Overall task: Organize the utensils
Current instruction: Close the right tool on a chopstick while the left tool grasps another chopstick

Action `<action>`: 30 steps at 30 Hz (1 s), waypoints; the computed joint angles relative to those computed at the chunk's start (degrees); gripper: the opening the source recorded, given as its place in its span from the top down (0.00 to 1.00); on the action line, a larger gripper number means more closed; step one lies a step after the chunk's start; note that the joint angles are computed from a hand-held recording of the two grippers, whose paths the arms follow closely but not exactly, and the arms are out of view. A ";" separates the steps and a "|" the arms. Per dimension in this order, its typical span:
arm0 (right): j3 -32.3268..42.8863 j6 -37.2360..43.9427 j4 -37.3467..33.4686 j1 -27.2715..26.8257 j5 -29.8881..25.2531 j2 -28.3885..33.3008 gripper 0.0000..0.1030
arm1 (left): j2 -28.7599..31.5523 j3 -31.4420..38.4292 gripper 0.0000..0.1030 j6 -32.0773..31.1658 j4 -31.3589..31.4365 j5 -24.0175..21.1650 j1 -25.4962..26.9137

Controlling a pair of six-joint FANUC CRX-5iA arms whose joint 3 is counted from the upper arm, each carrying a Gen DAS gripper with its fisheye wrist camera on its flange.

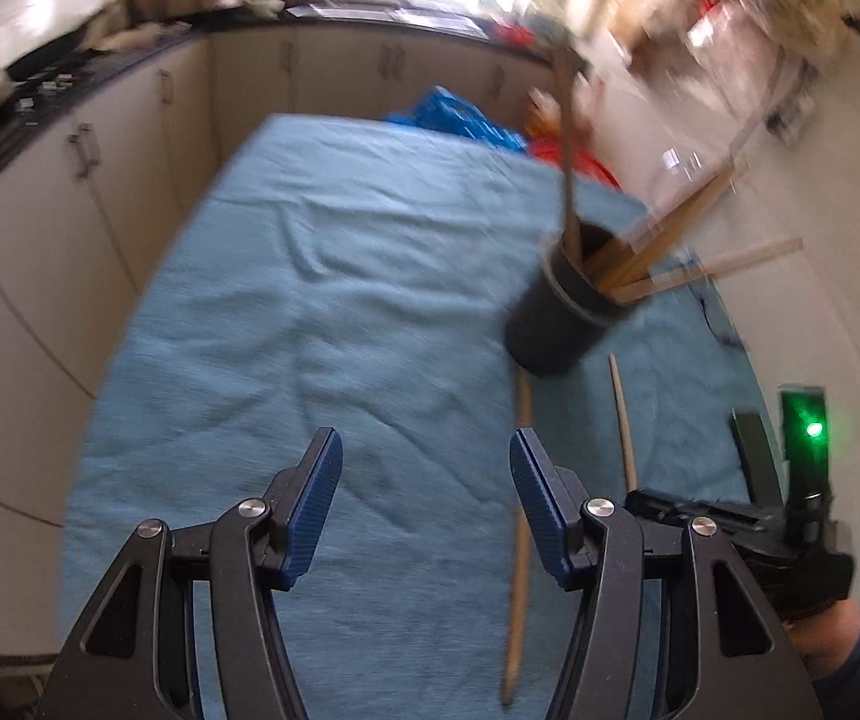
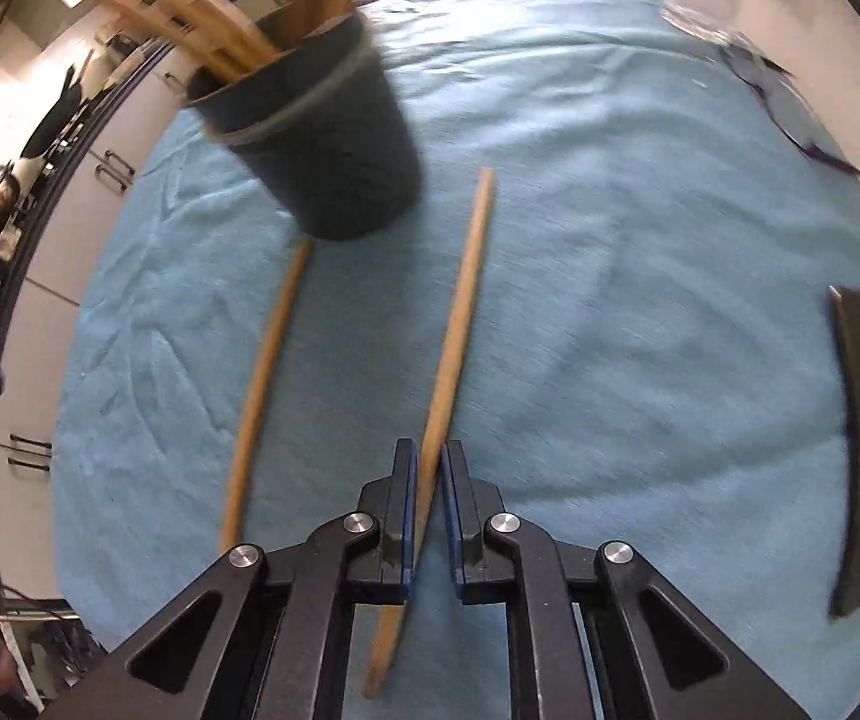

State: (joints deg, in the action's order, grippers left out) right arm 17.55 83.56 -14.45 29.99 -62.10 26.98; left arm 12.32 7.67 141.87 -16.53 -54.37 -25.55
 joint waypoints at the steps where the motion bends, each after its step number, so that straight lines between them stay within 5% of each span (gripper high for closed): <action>1: -0.49 0.38 -0.24 -0.74 -0.44 -0.37 0.91 | 1.14 0.62 0.45 -1.44 1.26 0.13 0.19; 7: -2.74 2.88 -1.12 -4.06 -3.41 -2.39 0.91 | 10.01 6.60 0.45 -10.31 8.35 -0.89 1.06; 13: -3.43 3.30 -1.48 -6.47 -2.68 -4.32 0.90 | 16.52 12.54 0.46 -12.77 9.76 -4.00 1.46; 20: -0.29 3.29 -1.11 -7.13 -3.28 -2.75 0.88 | 20.26 17.86 0.79 -12.32 5.79 -8.53 0.02; 23: 2.56 2.82 -2.25 -6.79 -4.61 -0.76 0.78 | 19.10 16.09 0.93 -12.38 6.51 -7.94 0.15; 30: 7.59 3.41 -0.12 -3.95 -6.02 4.20 0.73 | 14.55 8.72 0.94 -11.17 8.96 -4.20 1.44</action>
State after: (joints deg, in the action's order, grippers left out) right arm 25.14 86.96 -14.57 26.04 -68.12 31.18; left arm 26.87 16.39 130.70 -7.57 -58.56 -24.11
